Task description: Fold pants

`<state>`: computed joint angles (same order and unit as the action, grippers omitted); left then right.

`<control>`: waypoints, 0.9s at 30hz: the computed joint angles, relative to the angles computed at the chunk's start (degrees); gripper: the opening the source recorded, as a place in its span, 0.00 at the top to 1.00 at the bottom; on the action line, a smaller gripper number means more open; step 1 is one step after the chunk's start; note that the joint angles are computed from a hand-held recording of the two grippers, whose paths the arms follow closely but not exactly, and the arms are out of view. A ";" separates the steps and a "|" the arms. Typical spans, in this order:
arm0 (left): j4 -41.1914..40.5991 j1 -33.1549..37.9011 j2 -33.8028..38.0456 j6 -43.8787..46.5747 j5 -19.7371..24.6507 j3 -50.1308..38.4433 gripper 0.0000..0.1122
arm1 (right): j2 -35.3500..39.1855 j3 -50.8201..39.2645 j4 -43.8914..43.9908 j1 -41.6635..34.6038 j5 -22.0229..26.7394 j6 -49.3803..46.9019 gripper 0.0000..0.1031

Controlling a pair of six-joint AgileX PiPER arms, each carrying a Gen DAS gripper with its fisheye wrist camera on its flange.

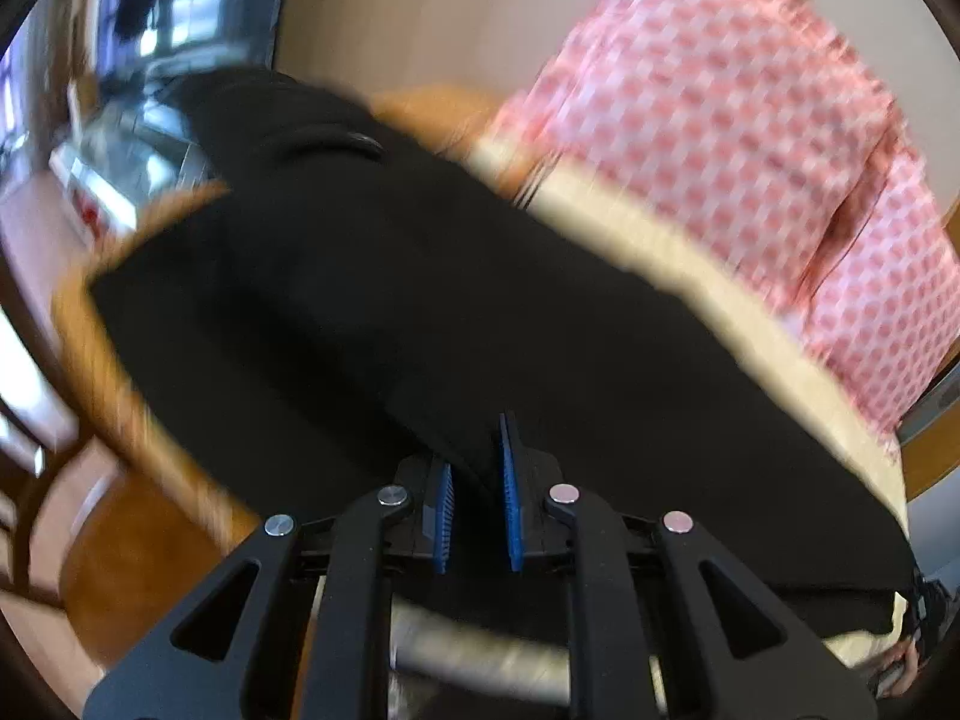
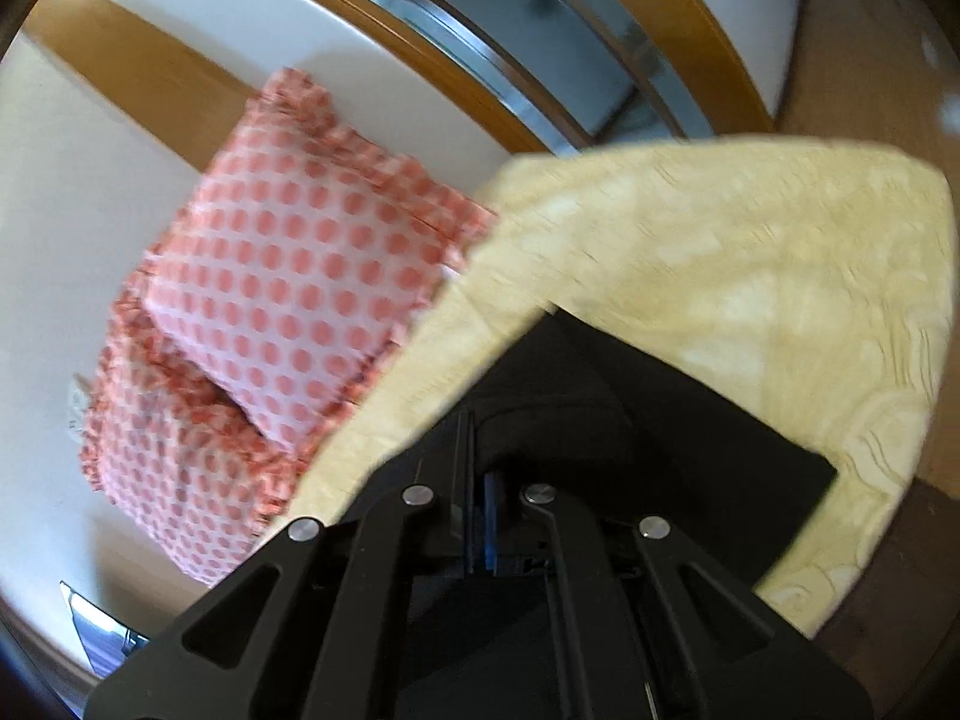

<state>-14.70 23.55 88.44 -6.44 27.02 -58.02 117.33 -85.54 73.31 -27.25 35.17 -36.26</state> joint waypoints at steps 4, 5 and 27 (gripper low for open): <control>3.37 -1.66 -3.13 -3.57 -4.58 5.50 0.88 | -0.82 1.75 2.94 -1.07 0.70 -2.44 0.98; 3.65 -2.00 -3.12 -4.00 -5.00 5.55 0.88 | -0.97 1.48 0.56 -0.88 0.10 -0.80 0.98; -30.57 9.19 -10.18 40.49 -1.19 13.83 0.76 | -14.85 20.11 -3.66 -0.97 -15.55 -1.99 0.20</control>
<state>-45.27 32.75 78.27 34.05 25.82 -44.19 102.47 -65.44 69.64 -28.22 19.62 -38.25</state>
